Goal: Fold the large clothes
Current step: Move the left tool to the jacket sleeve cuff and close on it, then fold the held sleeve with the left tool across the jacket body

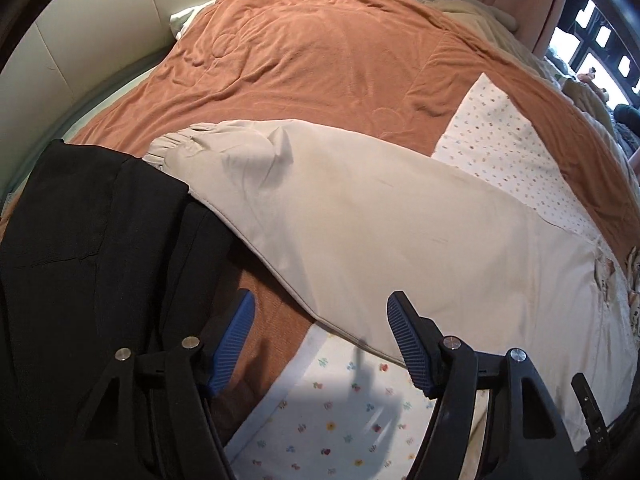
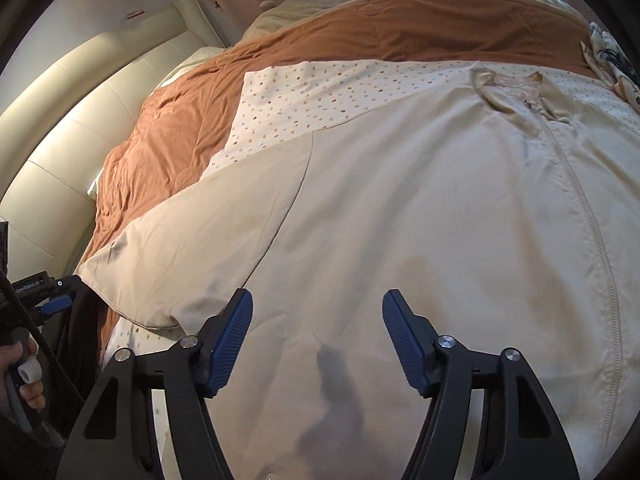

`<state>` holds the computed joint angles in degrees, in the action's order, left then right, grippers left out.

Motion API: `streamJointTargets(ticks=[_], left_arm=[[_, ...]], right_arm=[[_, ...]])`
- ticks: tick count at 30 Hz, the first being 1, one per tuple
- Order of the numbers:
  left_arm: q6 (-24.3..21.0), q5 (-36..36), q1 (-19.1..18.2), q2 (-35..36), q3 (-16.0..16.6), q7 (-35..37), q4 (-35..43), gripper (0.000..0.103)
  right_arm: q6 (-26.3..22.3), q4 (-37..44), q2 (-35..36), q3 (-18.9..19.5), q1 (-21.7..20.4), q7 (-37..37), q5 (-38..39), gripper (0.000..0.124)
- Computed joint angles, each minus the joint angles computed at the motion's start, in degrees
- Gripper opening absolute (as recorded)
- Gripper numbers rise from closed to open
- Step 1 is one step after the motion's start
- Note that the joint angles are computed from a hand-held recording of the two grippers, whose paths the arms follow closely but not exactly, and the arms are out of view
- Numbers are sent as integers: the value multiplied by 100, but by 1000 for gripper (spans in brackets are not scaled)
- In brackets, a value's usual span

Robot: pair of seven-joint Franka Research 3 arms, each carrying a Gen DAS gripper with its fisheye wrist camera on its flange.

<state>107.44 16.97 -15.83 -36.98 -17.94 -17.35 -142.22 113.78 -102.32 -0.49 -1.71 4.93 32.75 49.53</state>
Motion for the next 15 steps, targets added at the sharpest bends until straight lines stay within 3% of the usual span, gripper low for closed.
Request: streamJointTargets(ticks=[4, 6, 8, 9, 11, 15], left_arm=[[206, -112, 74, 129, 266, 238, -224, 67], [131, -291, 146, 284, 387, 364, -242, 51], [176, -369, 225, 342, 462, 463, -323, 41], [177, -390, 268, 361, 476, 488, -344, 26], [341, -374, 348, 250, 468, 423, -469, 9], [200, -45, 446, 215, 248, 352, -239, 6]], right_arm=[[-252, 343, 363, 54, 4, 80, 91, 46], [-449, 502, 535, 95, -25, 153, 150, 43], [-729, 662, 713, 144, -57, 298, 199, 39], [-895, 737, 799, 175, -70, 368, 217, 37], [-1253, 841, 941, 237, -101, 429, 248, 34], [-1740, 1046, 1225, 334, -117, 551, 181, 33]])
